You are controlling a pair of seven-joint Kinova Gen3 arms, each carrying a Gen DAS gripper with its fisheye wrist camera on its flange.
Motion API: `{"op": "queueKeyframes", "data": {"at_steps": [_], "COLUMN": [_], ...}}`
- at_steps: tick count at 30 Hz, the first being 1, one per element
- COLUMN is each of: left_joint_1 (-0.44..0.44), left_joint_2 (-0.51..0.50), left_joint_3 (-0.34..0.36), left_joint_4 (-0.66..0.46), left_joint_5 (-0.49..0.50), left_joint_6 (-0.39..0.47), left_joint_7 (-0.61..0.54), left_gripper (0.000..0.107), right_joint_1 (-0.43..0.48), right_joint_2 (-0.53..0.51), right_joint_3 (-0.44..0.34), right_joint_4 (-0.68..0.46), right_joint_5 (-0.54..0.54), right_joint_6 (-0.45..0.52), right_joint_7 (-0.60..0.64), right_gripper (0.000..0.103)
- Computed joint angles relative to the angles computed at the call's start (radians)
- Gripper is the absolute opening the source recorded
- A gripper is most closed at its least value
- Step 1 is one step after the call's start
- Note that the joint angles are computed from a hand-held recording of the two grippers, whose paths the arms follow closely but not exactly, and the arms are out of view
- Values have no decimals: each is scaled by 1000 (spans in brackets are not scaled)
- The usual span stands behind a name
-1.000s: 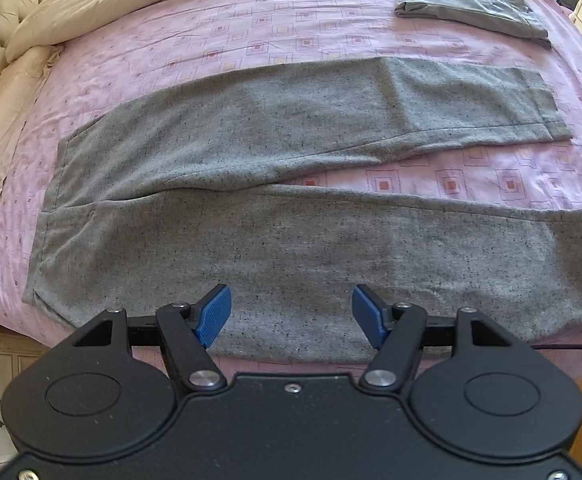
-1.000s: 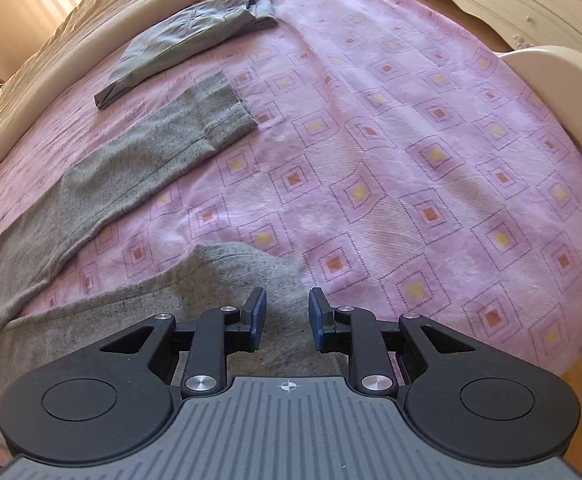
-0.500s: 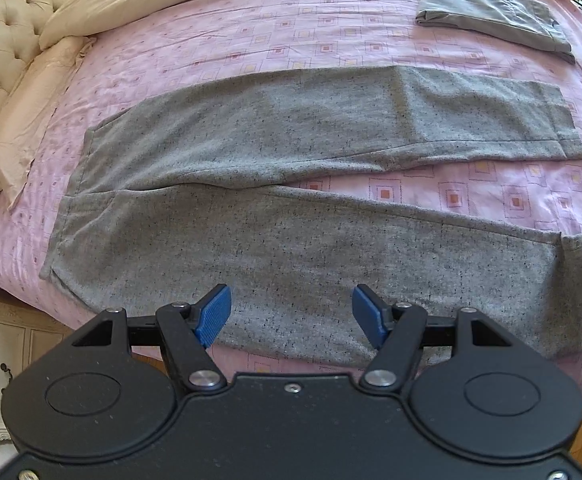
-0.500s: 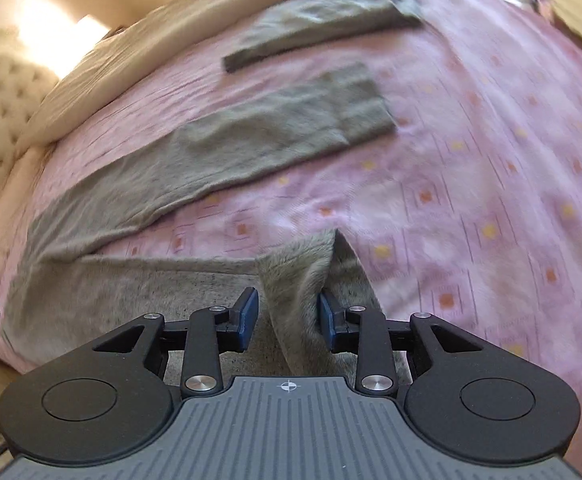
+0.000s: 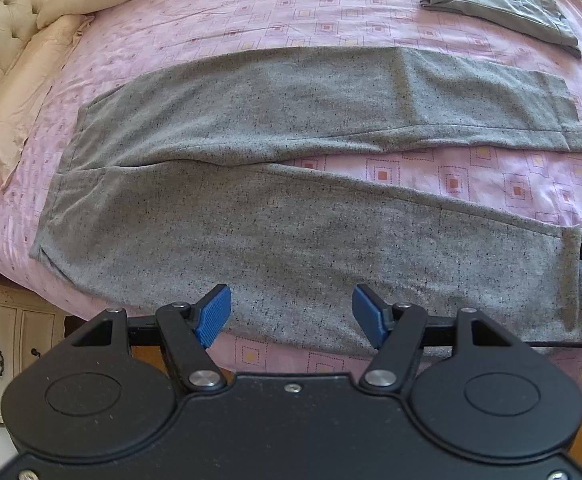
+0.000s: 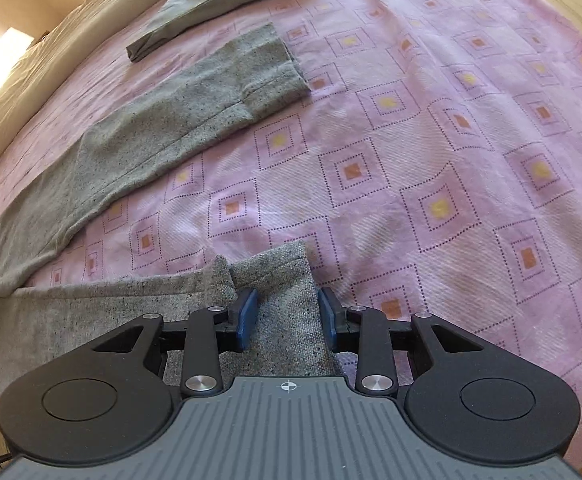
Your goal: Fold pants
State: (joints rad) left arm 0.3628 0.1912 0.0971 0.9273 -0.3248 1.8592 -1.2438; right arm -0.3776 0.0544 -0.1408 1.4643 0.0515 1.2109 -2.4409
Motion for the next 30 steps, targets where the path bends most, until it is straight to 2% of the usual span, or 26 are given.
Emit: {"op": "queueKeyframes", "data": {"at_steps": [1,2,3,5,9,11,13,16,17,19,21,23,26,30], "left_joint_1": [1,1,1,-1,-21,-33,-31,-23,-29,-43,-53,-55,-48,-33], "left_joint_2": [1,1,0,-8,-16,-11,-16,-30,-30,-25,-19,-17,-17,-9], "left_joint_3": [2,3,4,5,0,-1,4,10,7,0,-4,-3,5,12], "left_joint_4": [1,2,4,9,19,17,22,38,38,37,38,41,42,30], "left_joint_5": [4,9,14,19,46,66,65,45,50,64,76,83,84,81], "left_joint_6": [-1,-3,-7,-21,-37,-31,-35,-51,-51,-45,-36,-34,-37,-36], "left_joint_7": [-2,-5,-7,-14,-4,-5,-17,-34,-31,-16,-6,0,-3,-20], "left_gripper": [69,69,69,69,69,69,69,69,69,69,69,69,69,69], "right_joint_1": [1,9,26,6,-161,-189,-142,-6,18,17,-8,-16,30,36], "right_joint_2": [-3,-6,-5,1,-5,36,48,-37,-75,-134,-174,-195,-220,-231], "right_joint_3": [0,-7,-34,-60,40,55,30,-26,-48,-43,2,16,-68,-106], "right_joint_4": [8,14,8,-43,-112,-116,-93,-23,-5,18,31,38,64,113], "right_joint_5": [-2,-2,5,68,229,287,281,208,209,186,109,32,15,18], "right_joint_6": [-11,-17,-14,40,177,230,218,115,100,85,92,114,136,91], "right_joint_7": [0,5,13,-9,-124,-139,-106,-153,-166,-142,-81,-40,-78,-174], "right_gripper": [32,26,6,5,4,3,6,10,17,24,34,37,37,37]}}
